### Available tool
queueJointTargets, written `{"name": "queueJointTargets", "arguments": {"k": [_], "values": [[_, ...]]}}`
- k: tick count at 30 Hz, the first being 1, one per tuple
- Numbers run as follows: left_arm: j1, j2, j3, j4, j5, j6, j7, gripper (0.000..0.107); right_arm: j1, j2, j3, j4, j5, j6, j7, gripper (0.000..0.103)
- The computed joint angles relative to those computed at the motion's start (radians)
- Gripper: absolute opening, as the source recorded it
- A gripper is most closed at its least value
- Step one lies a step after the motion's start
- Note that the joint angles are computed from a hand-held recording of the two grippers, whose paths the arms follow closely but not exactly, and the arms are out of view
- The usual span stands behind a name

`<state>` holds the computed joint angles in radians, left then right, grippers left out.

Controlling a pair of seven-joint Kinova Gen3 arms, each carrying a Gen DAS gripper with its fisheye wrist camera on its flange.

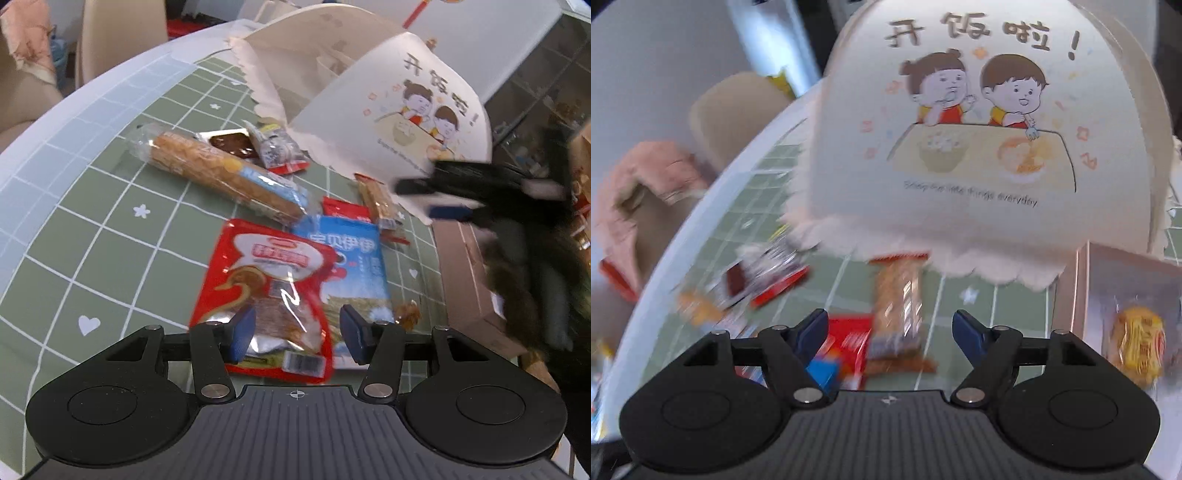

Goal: Organize snacks
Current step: 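Grasp the clear-wrapped wafer bar with the right tool, then grasp the red spicy-strip packet with the left tool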

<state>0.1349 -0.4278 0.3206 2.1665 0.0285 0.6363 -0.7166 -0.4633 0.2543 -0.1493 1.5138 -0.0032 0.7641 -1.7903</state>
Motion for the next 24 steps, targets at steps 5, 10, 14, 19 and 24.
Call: {"name": "queueJointTargets", "arguments": {"k": [5, 10, 14, 19, 24], "values": [[0.068, -0.007, -0.019, -0.029, 0.02, 0.022, -0.067, 0.055, -0.17, 0.11, 0.116, -0.069, 0.126, 0.052, -0.03, 0.054], [0.106, -0.016, -0.032, -0.029, 0.063, 0.02, -0.113, 0.055, -0.009, 0.009, -0.056, 0.033, -0.035, 0.071, 0.167, 0.036], [0.115, -0.003, 0.002, -0.044, 0.069, 0.028, -0.13, 0.055, 0.081, -0.134, -0.105, 0.188, -0.182, 0.105, 0.304, 0.035], [0.098, 0.03, 0.094, -0.074, 0.021, 0.051, -0.101, 0.055, 0.108, -0.331, -0.055, 0.362, -0.257, 0.114, 0.362, 0.035], [0.059, 0.076, 0.131, -0.095, -0.05, 0.038, -0.024, 0.055, 0.123, -0.495, -0.051, 0.491, -0.174, 0.064, 0.259, 0.035]]}}
